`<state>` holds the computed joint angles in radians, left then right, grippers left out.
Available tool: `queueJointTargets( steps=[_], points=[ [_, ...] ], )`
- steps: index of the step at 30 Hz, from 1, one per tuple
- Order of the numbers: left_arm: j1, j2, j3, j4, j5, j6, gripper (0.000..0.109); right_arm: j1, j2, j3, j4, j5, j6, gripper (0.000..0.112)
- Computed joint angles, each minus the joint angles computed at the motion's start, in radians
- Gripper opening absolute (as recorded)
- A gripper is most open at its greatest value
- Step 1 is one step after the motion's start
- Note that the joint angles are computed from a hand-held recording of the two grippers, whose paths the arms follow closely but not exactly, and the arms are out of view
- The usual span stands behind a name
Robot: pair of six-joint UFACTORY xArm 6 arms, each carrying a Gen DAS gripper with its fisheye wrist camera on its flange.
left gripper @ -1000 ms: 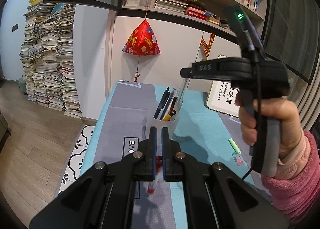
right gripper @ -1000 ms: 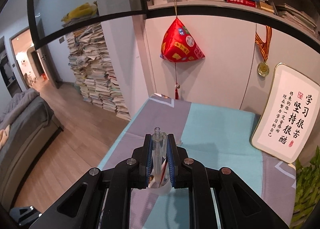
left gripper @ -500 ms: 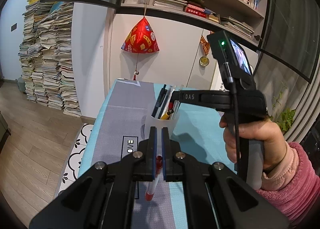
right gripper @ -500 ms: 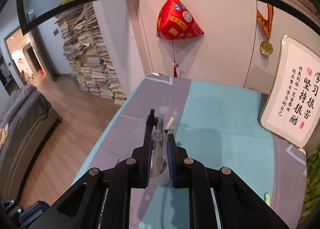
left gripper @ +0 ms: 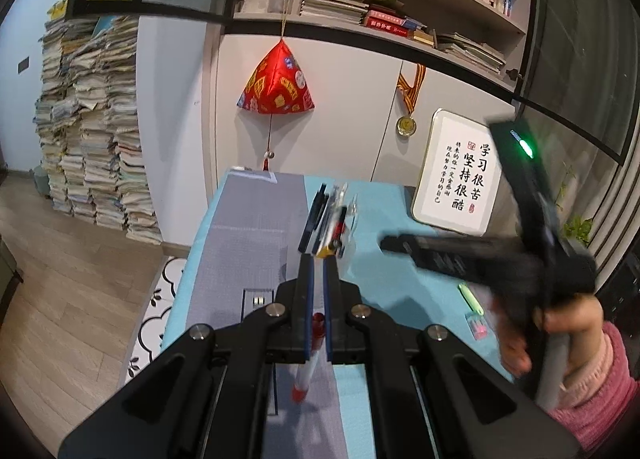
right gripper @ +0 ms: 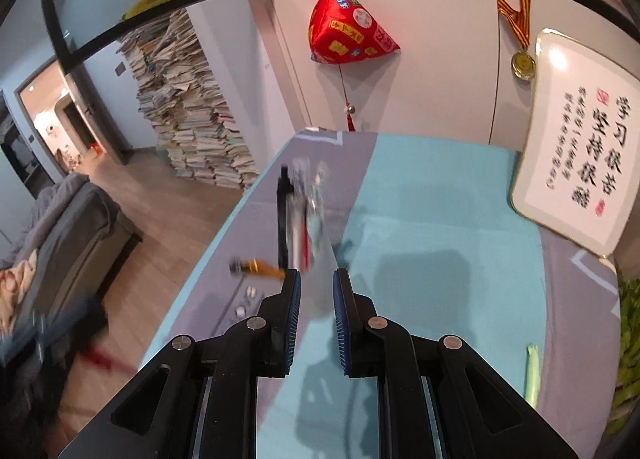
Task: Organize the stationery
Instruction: 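Lower the red pen into the cup and open the left tool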
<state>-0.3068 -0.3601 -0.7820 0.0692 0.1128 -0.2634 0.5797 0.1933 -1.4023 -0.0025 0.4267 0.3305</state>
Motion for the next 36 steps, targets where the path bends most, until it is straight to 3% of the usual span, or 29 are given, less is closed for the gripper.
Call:
queueJointTargets(
  steps=[5,8,10,14,18,25,30,36],
  points=[
    [0.007,0.046,-0.084,0.076,0.005,-0.018,0.002,-0.010,-0.110,0.158,-0.101,0.009,0.050,0.016],
    [0.013,0.084,-0.146,0.119,0.013,-0.034,0.002,-0.027,-0.163,0.245,-0.068,0.005,0.050,0.016],
    [0.011,0.106,-0.182,0.068,0.042,0.010,0.002,-0.036,-0.189,0.289,-0.035,-0.003,0.045,0.016],
    [-0.013,0.117,-0.175,-0.176,0.143,0.231,0.005,-0.052,-0.238,0.364,-0.046,-0.010,0.070,0.016],
    [-0.024,0.172,-0.139,-0.160,0.235,0.252,0.026,-0.068,-0.252,0.393,-0.051,-0.001,0.090,0.016],
    [-0.035,0.329,-0.210,-0.172,0.342,0.274,0.029,-0.076,-0.273,0.444,0.006,-0.015,0.069,0.016],
    [-0.036,0.376,-0.228,-0.058,0.325,0.183,0.028,-0.076,-0.288,0.456,-0.009,-0.020,0.092,0.016],
    [-0.020,0.399,-0.249,-0.089,0.324,0.190,0.027,-0.081,-0.301,0.475,-0.002,-0.026,0.089,0.016]
  ],
)
